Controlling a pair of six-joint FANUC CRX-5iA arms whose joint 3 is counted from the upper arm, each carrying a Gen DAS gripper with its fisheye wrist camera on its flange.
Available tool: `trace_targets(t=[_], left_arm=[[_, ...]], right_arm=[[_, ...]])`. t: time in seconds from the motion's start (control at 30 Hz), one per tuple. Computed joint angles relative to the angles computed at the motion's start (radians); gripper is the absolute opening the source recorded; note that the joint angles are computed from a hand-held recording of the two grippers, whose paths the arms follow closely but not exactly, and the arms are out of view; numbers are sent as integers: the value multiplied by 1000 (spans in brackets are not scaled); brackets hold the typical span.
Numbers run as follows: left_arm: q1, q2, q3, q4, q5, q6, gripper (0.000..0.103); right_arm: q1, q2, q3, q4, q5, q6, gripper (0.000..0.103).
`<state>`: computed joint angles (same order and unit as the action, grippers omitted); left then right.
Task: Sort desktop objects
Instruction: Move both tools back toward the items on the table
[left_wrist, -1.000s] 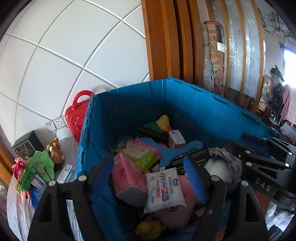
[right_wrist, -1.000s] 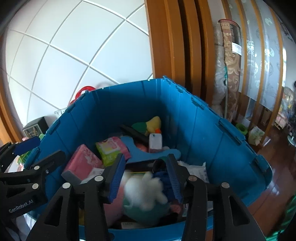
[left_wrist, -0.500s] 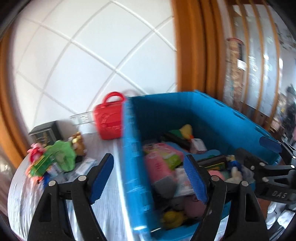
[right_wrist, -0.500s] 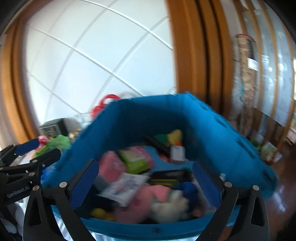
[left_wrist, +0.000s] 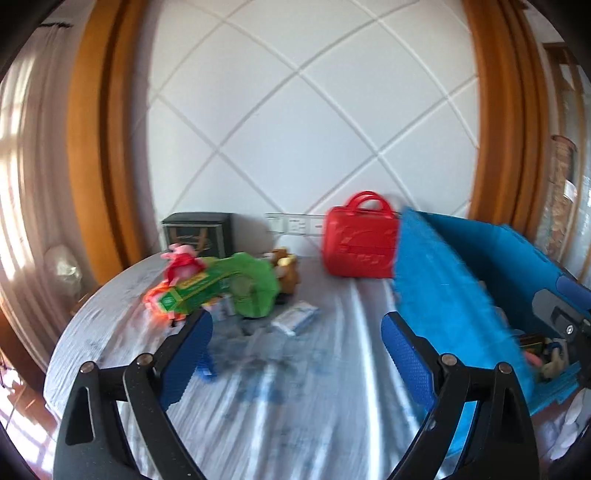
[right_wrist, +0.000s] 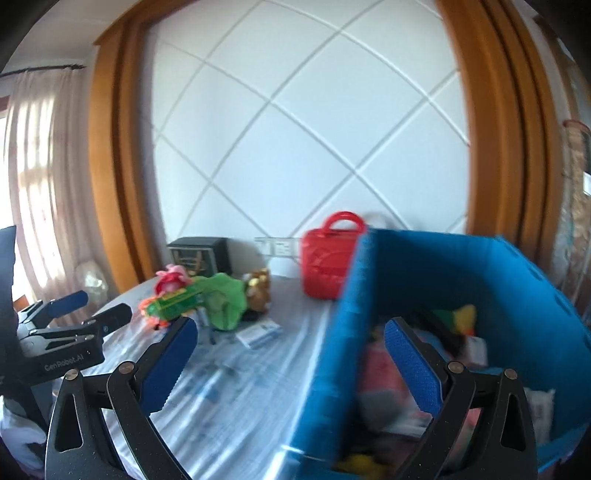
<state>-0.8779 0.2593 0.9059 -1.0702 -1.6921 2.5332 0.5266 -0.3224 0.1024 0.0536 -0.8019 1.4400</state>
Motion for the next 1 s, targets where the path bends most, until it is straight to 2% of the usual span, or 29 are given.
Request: trace_targets(t=[0.1,0.2,0.3,0.47,0.5,0.7,0.87,1.0], left_arm=[[44,-146,-195,35,32,53,94],[119,-271,-349,89,63,42,94],[223,-399,-498,159,121,3,94],[423,-530,-660,310,234,-80,94],[479,-554,-696,358,269,-107,94],[675,-616,-819,533,397,-194,94],[746,-602,-838,586,414,-238,94],[784,-547,-819,616,414,-258,94]], right_arm=[[139,17,-31,154,7,-138,103],[251,66,-29,271,-8,-282,103],[326,118,-21,366,-32,-432,103],[389,202,22,431,-109,-560,103],[398,221,31,448,-131,-580,103],[398,316,105,437,-217,-596,103],[347,401,183,353,-245,-532,103],[294,474,255,264,-262,-459,103]])
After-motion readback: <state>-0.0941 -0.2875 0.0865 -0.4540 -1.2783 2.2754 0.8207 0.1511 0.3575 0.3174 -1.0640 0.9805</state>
